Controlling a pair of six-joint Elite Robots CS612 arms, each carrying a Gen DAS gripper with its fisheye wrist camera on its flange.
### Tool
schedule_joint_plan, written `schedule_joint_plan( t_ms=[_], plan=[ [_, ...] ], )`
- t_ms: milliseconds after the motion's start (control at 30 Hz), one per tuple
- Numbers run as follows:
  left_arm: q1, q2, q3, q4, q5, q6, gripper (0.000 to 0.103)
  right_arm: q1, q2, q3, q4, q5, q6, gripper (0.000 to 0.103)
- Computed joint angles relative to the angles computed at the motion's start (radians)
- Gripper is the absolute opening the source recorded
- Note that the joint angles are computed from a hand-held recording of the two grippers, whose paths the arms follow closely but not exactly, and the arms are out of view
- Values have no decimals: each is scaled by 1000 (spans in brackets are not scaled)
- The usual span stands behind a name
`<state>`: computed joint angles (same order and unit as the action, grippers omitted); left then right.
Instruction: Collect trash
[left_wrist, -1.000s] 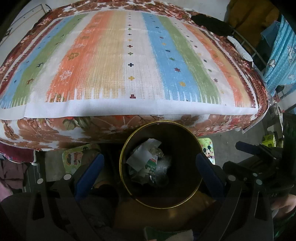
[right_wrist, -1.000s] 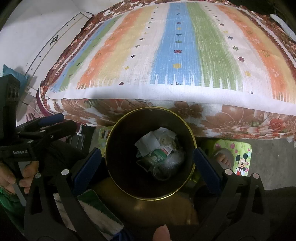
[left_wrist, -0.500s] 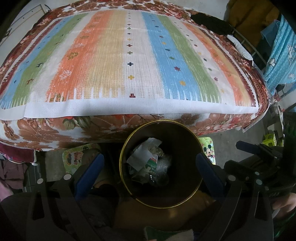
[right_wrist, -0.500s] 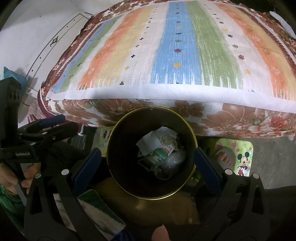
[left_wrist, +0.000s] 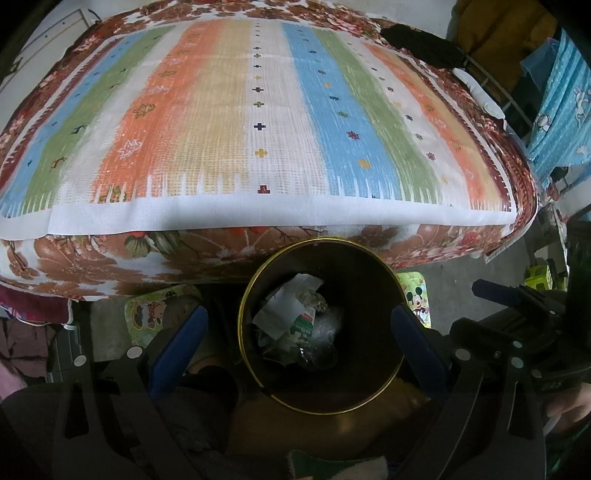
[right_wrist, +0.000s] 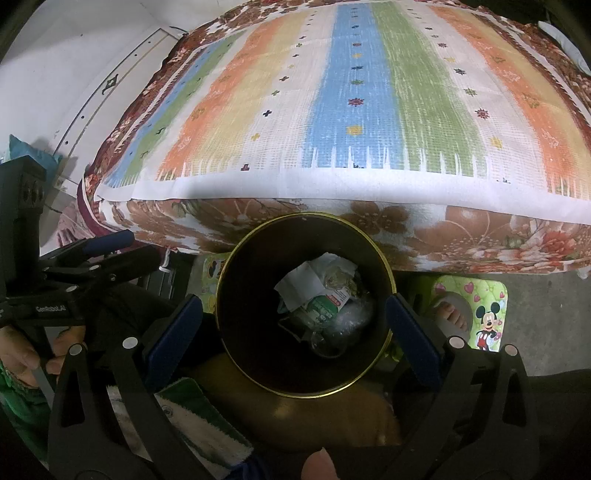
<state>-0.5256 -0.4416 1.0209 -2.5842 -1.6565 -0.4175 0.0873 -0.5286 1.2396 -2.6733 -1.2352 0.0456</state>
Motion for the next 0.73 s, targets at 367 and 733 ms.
schedule_joint_plan(
  t_ms=[367,733],
  plan=[
    [0,0,0,0,0,3,97,0,-1,2,-1,2,1,95],
    [0,3,-4,11,-6,-4,97,-1,0,-1,2,3,-1,95]
  ],
)
